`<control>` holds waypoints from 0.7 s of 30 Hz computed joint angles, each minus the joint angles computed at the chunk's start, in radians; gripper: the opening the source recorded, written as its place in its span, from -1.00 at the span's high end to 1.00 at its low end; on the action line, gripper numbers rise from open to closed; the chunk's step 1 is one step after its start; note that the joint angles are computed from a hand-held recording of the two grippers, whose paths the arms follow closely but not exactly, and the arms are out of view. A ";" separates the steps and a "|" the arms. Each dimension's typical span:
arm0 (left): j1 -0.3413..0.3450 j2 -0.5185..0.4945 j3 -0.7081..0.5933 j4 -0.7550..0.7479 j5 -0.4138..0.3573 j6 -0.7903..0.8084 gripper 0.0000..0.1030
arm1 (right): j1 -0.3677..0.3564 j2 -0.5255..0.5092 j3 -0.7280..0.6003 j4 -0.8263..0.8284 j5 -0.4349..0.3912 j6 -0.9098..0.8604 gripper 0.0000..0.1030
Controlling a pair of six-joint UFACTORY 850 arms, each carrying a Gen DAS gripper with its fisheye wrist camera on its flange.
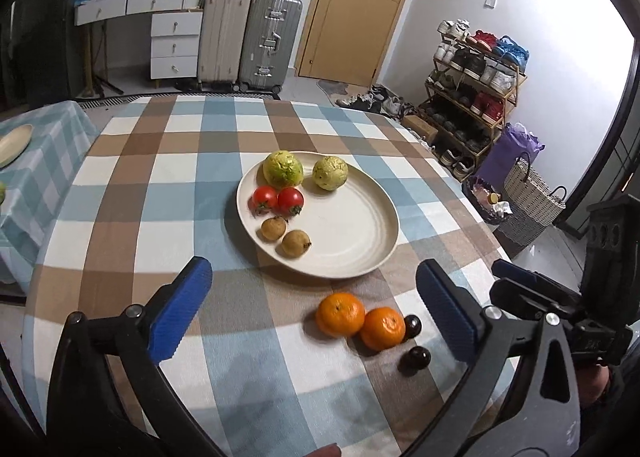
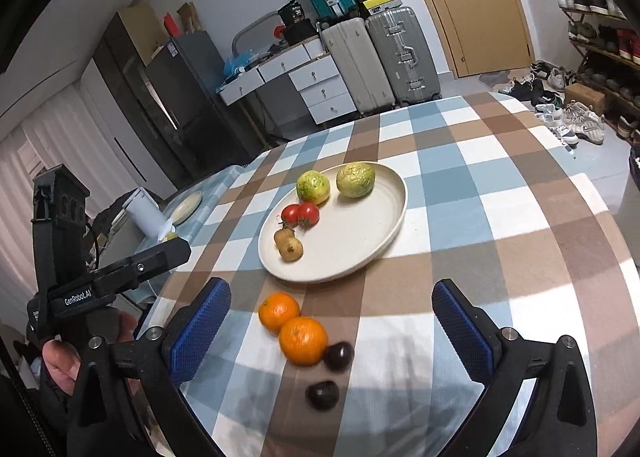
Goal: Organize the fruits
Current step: 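Grasp a dark plum with the right gripper while the left gripper grasps the other plum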
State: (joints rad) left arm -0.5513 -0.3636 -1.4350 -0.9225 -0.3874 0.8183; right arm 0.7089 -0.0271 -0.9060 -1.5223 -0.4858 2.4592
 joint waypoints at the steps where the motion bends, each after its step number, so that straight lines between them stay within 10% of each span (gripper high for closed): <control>1: -0.003 0.010 0.017 -0.009 0.008 0.008 -0.98 | 0.011 0.006 0.006 0.002 -0.011 0.006 -0.99; 12: -0.033 0.088 0.178 -0.066 0.016 0.077 -0.98 | 0.097 0.016 0.027 0.083 -0.101 -0.021 -0.99; 21: -0.026 0.088 0.227 -0.117 0.003 0.124 -0.97 | 0.072 -0.008 0.038 0.061 -0.004 -0.005 -0.98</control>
